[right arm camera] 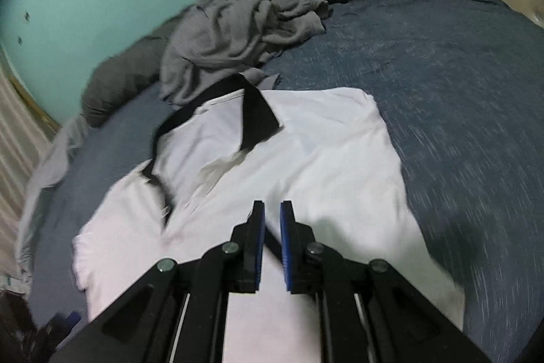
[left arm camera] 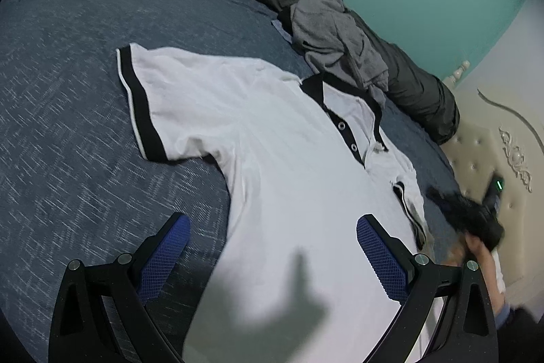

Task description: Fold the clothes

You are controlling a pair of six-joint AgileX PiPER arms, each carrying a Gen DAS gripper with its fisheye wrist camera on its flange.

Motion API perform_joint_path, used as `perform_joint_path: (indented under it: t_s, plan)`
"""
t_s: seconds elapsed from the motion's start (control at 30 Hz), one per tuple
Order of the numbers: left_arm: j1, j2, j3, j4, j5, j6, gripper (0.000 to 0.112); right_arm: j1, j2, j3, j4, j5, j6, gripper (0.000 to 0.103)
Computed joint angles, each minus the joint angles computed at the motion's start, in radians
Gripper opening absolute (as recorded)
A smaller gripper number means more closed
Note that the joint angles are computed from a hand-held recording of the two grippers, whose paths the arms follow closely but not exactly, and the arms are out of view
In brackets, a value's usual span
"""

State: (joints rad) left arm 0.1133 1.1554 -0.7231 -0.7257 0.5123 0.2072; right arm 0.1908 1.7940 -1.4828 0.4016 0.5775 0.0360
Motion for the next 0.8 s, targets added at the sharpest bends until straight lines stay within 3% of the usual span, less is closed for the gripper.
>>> perform_joint_path:
  t_s: [0.1, 0.17, 0.3, 0.4, 0.53, 0.8]
  plan:
    - [0.023, -0.013, -0.001, 0.039, -0.002, -0.02, 0.101, -0.012, -0.143, 0.192, 0.145, -0.062, -0.093, 0.013]
    - [0.047, -0.016, 0.001, 0.055, -0.005, -0.036, 0.101, -0.019, -0.218, 0.289, 0.227, -0.077, -0.129, 0.027]
    - [0.12, -0.005, 0.007, -0.018, 0.007, 0.015, 0.101, 0.004, -0.323, 0.429, 0.332, -0.111, -0.198, 0.028]
    - [0.169, 0.02, 0.02, -0.092, 0.036, 0.068, 0.101, 0.007, -0.382, 0.514, 0.47, -0.139, -0.35, 0.03]
    - [0.174, 0.028, 0.017, -0.04, 0.024, 0.021, 0.101, -0.035, -0.379, 0.546, 0.638, -0.078, -0.514, 0.031]
    - [0.229, 0.071, -0.024, 0.07, 0.043, -0.079, 0.101, -0.069, -0.393, 0.615, 0.838, -0.067, -0.688, 0.031]
